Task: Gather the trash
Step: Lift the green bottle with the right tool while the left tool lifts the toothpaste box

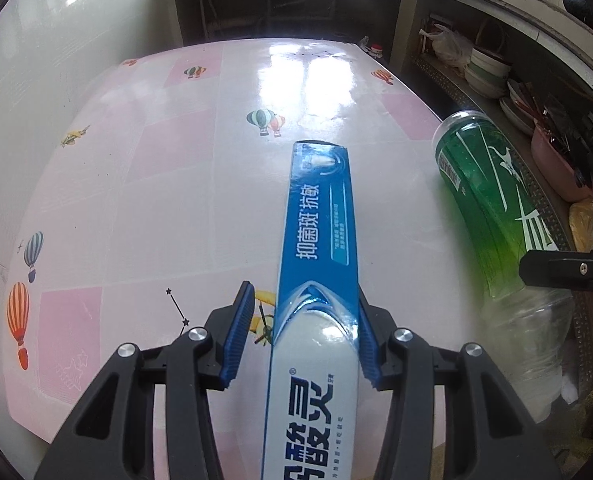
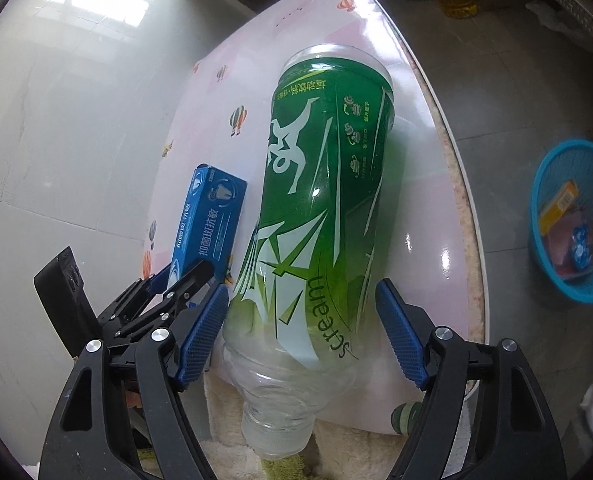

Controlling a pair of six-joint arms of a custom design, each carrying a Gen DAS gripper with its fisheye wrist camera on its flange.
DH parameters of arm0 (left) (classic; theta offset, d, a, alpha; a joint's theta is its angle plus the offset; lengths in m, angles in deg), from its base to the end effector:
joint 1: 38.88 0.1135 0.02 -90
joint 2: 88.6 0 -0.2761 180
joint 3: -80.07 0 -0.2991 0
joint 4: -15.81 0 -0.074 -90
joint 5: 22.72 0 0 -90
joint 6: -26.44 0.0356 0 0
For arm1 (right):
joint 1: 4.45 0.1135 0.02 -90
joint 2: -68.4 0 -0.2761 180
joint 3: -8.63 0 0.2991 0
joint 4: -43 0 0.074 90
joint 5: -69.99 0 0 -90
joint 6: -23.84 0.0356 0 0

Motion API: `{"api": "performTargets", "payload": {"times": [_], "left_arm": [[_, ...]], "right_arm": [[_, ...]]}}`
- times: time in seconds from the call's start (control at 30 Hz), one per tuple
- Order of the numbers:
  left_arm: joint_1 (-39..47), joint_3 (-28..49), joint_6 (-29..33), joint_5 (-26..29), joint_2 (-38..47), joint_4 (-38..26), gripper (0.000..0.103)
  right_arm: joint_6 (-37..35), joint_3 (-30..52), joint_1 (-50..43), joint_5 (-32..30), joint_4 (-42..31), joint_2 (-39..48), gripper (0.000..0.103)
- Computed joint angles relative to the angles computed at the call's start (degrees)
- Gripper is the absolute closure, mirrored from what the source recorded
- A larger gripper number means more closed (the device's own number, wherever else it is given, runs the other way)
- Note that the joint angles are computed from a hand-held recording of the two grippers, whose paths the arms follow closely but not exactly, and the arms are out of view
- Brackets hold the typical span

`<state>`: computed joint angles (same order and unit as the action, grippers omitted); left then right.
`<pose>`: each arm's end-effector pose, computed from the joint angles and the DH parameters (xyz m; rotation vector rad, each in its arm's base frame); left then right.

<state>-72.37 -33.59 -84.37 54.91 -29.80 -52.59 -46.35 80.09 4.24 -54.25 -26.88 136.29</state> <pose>0.1931 -0.1186 0.2939 0.2137 2.5851 -0.0575 0.2502 0.0585 0.2932 0.0891 2.7387 0.9575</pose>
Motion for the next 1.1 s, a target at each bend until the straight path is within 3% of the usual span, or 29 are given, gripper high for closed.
{"api": "performTargets", "payload": {"times": [0.13,0.47,1.1], "left_arm": [[-0.7,0.1,0.6,-1.5,1.4,0.3,0.07],[-2.5,-0.4,-0.1,-5.1,0.7,0.9,0.071],[-8.3,2.5,-3.2,-9.1,-3.0,-2.2,0.071]], "right_arm": [[2.5,-1.0,0.7,-2.1,2.1,0.8,0.036],[4.8,-2.2,0.3,-3.8,4.8,0.2,0.038],[-1.7,-6.6,-9.8,-9.7,-0.3,-9.7,0.038]]}}
